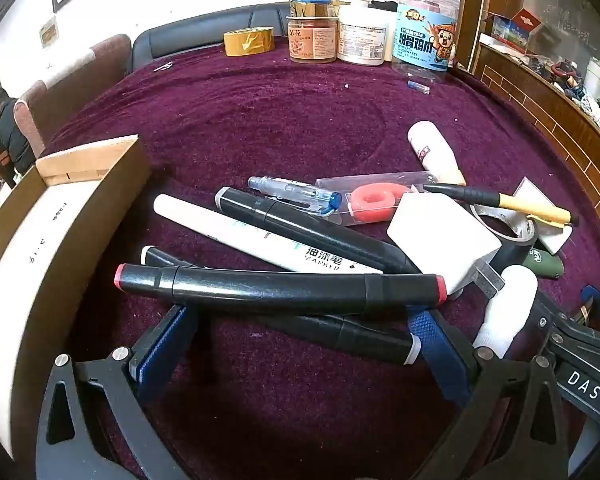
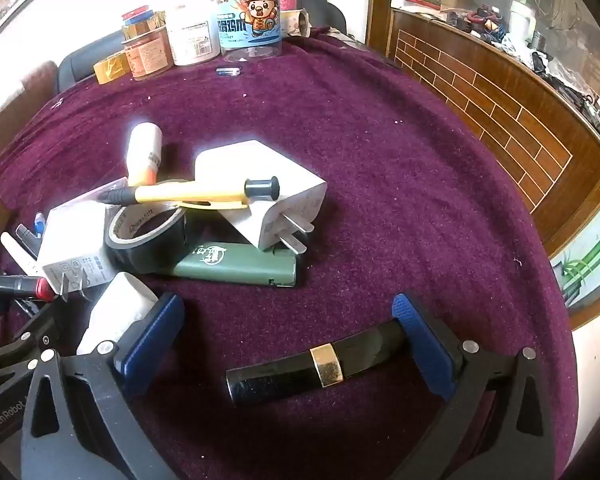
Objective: Organize rigid objects
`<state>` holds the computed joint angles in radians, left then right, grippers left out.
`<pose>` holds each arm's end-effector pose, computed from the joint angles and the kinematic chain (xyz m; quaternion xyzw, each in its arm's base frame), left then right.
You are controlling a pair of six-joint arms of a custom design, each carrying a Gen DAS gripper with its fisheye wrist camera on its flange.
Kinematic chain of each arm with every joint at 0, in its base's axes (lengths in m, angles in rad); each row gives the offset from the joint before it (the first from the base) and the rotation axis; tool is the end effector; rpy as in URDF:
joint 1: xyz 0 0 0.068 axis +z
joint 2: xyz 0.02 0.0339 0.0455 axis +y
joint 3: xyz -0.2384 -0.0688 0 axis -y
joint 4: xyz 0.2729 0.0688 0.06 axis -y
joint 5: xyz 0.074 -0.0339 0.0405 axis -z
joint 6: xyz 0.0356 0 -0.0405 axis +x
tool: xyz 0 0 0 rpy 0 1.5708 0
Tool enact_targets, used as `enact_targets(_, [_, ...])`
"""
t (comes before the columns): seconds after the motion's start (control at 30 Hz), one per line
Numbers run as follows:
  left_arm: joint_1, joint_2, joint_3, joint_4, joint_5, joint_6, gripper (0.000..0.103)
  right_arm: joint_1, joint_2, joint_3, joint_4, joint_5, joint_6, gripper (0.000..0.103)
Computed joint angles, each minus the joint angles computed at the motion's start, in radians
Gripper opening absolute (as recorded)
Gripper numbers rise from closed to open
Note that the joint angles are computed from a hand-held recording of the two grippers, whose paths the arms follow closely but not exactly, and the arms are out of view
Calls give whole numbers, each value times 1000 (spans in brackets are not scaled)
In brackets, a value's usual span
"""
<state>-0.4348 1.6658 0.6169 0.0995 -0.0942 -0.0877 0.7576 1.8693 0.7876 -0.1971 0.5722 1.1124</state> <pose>0.2684 -0.1210 0.0552 0.1501 0.9393 -0.0356 0.3066 0.2321 0.1930 0.0291 0.2079 0.9270 -0.0535 0.3075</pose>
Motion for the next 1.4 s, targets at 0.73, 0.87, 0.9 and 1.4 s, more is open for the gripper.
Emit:
enact_targets(0.73, [4, 0, 4, -10, 13, -5, 102, 11, 4, 17, -24, 6, 12, 103])
enact_targets(0.87, [4, 0, 4, -10, 13, -5, 102, 11, -4, 8, -15, 1, -6, 103])
enact_targets(0.9, [4, -1, 4, -10, 13, -5, 102, 12, -11, -1, -4, -5, -25, 103])
enact_targets(1.4, [35, -117, -41, -195, 106, 134, 102, -2, -75, -13, -76, -192, -118, 103])
